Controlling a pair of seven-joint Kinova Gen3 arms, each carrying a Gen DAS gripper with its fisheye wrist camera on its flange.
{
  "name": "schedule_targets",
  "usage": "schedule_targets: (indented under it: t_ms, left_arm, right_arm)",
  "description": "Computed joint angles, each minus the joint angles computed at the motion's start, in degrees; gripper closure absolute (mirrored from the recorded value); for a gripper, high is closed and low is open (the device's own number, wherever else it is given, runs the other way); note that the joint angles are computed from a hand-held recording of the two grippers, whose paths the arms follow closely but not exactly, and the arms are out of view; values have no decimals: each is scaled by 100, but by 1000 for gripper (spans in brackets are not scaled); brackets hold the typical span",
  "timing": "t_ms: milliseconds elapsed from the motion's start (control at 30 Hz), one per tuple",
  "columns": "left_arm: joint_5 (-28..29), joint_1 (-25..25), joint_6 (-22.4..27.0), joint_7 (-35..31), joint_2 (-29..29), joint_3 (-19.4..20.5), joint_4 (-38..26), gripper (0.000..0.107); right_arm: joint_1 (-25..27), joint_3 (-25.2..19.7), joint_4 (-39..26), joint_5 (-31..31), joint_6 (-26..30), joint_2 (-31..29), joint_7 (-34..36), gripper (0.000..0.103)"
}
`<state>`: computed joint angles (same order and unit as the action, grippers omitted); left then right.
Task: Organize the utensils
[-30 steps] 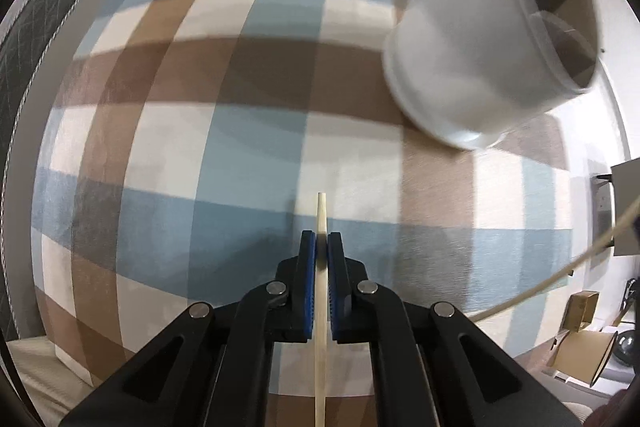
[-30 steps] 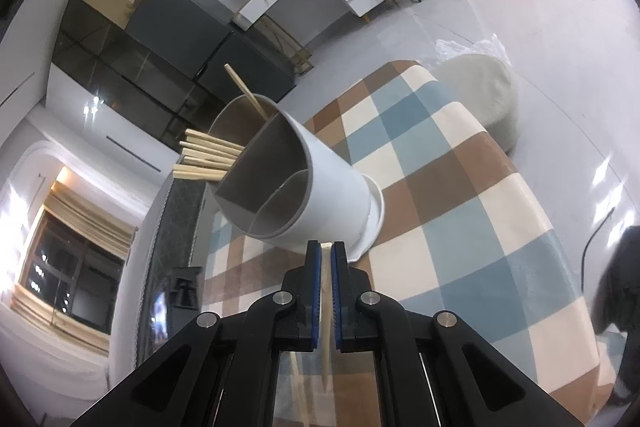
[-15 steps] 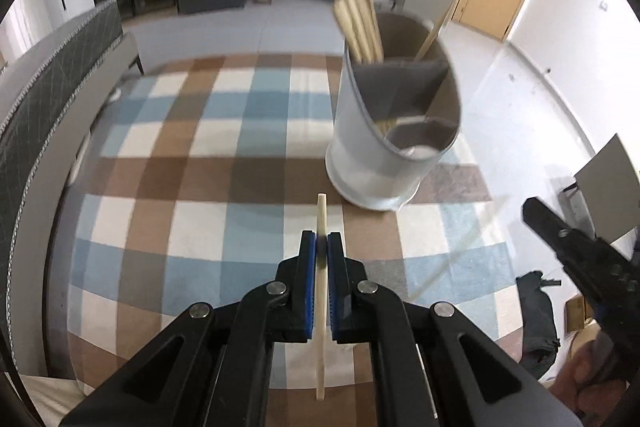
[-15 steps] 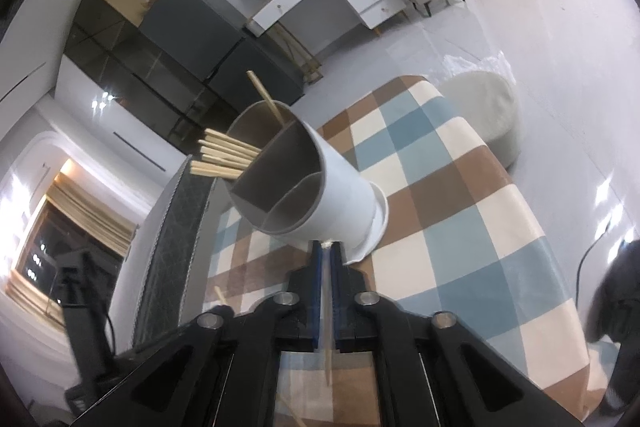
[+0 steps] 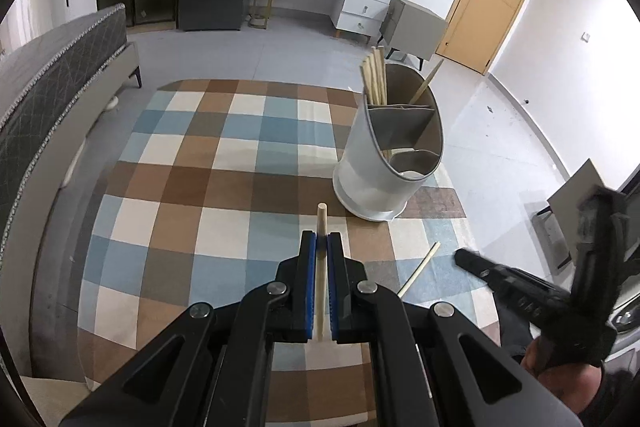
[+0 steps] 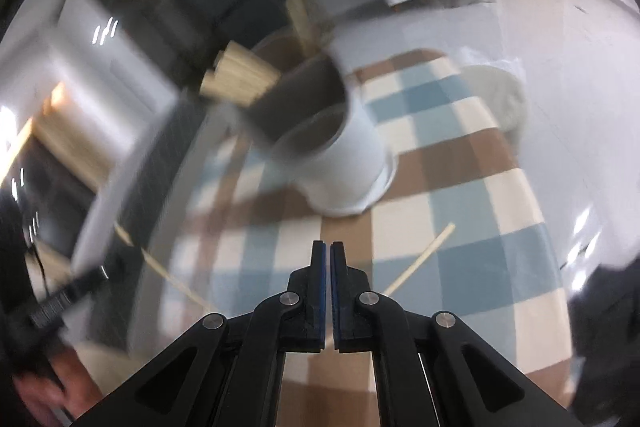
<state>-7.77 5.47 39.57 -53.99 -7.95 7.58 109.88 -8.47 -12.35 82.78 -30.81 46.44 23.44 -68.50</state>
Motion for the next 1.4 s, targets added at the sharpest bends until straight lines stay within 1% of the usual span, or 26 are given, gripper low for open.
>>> schedule_targets:
  t_ms: [33,67,100,133,167,200,233,267,300,333,367,433,533,600,700,767,800,833,867,900,933,967,1100,1233,1300,1400]
  left_arm:
    - [205,-42,-30,-233,-40,-71,35,106]
    - [418,-26,-101,-466,-46,-235,85,106]
    - [621,-80,-135,-699,-64,-293,116,106]
    - [823,-215,-179,-932,-71,-290,155,106]
    - [1016,-245,-249,-1165,-67,-393,203,106]
    - [1211,-168,-314,-1398,-52,-587,245,106]
    - [1406,-141,-346,-1631,-59,-717,278,106]
    - [1576,-19,-396,-1864,-10,-953,295,106]
    - [1764,12,-419,-2097,20,-1096,312,106]
    - [1971,148,-444,-2330,50,-1345,330,106]
    - [2181,179,-459,-2563,79,-1496,346,106]
    - [2621,28,-443,-3029,142,-1597,372,106]
    - [3161,-583,-384,-3602,204,-1315,427,106]
    - [3513,-709,-339,-3960,236,-1379,467,106]
    - [3805,-898,-267,-4260,296,-1386,492,106]
    - [3793,-1012,-240,-4252,307,-1338,503,106]
    - [3847,-1053,-222,-4322,306,-1345,515,106]
    - [3906,-1089,-211,-4388,296,-1351,531,106]
    - [3885,-1121,-212,-4366,290,-1330,534,106]
    - [3857,-1142,-209,-4348,287,-1307,530,106]
    - [3824,-1119,-201,-4339,285,-1323,525,106]
    - [3709,-1165,-215,-4237,267,-1234,526,106]
    - [3500,-1156,-156,-4091,269,-1173,484,106]
    - [3485,-1154,-89,-4062,253,-1199,479,106]
    - [3475,-1163,-45,-3989,215,-1204,480,106]
    - [3367,-1135,-26,-3825,146,-1163,456,106]
  right_arm:
    - [-209,130,-194,233,233,82,110,97]
    - [-474,300,-388,466,466,170,313,96]
    - [-690,413,-569,699,699,274,546,89]
    - [-801,421,-752,932,932,379,701,83]
    - [-823,323,-934,1165,1165,483,842,82]
    - [-795,139,-1103,1398,1398,604,1071,80]
    - [-827,7,-1255,1630,1631,732,1304,73]
    - [-900,-44,-1394,1845,1864,822,1534,70]
    - [-1080,2,-1530,2078,2097,900,1767,66]
    - [-1222,2,-1664,2311,2330,986,2000,66]
    - [-1378,21,-1808,2525,2563,1097,2233,66]
    - [-1669,174,-2007,2803,2831,1263,2601,66]
    - [-2040,333,-2252,3293,3092,1526,3089,66]
    - [-2122,346,-2445,3452,3258,1680,3260,66]
    - [-2251,450,-2932,3471,3691,1966,3467,67]
    - [-2292,439,-2942,3476,3651,1963,3641,68]
    - [-2313,438,-2900,3475,3595,1937,3691,70]
    - [-2308,426,-2902,3431,3586,1932,3722,79]
    - [-2288,411,-2940,3348,3599,1944,3713,85]
    - [-2295,430,-2922,3321,3553,1930,3666,94]
    - [-2285,441,-2917,3253,3493,1926,3562,99]
    - [-2237,436,-2900,3143,3419,1916,3438,99]
    - [-2001,410,-2760,2704,3107,1855,2851,100]
    - [-1507,282,-2385,1932,2594,1644,2168,100]
    - [-1143,131,-2087,1559,2241,1488,1893,100]
    - [-775,35,-1772,1021,1866,1284,1661,100]
